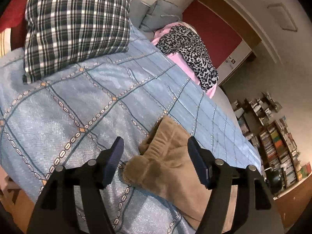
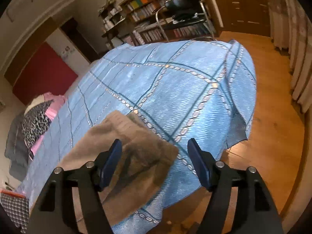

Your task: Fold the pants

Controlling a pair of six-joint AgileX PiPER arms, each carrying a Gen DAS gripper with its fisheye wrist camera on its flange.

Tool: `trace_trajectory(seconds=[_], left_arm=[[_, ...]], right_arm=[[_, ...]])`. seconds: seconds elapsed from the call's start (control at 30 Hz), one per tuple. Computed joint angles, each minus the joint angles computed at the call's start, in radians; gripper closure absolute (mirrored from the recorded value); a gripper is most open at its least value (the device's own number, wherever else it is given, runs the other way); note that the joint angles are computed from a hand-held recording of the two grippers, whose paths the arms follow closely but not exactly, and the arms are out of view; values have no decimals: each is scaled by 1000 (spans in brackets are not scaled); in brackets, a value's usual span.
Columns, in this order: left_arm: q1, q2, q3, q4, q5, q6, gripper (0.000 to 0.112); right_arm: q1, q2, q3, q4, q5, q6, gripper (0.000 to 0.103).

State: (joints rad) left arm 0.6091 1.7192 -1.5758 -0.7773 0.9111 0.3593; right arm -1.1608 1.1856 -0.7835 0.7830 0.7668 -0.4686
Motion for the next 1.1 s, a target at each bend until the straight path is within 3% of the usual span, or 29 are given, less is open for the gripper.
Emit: trace_trajectory(seconds=[0.2, 0.43, 0.57, 0.77, 1.0, 1.1], left_arm=[[-179, -44, 1, 45, 30, 49, 43], [-454, -16, 48, 0, 170, 91, 43], [-532, -17, 99, -10, 197, 99, 40], [-537, -11, 176, -57, 212, 98, 35], [-564, 30, 273, -127, 157, 81, 34], [-598, 48, 291, -150, 113, 63, 27]], right_arm=[[-50, -30, 41, 78, 64, -43, 33], [5, -18, 64, 231, 144, -83, 33], [126, 11, 56, 233, 70, -49, 33], [230, 74, 27, 199, -33, 20, 33], [267, 123, -9, 178, -86, 54, 33], [291, 139, -22, 158, -116, 65, 34]])
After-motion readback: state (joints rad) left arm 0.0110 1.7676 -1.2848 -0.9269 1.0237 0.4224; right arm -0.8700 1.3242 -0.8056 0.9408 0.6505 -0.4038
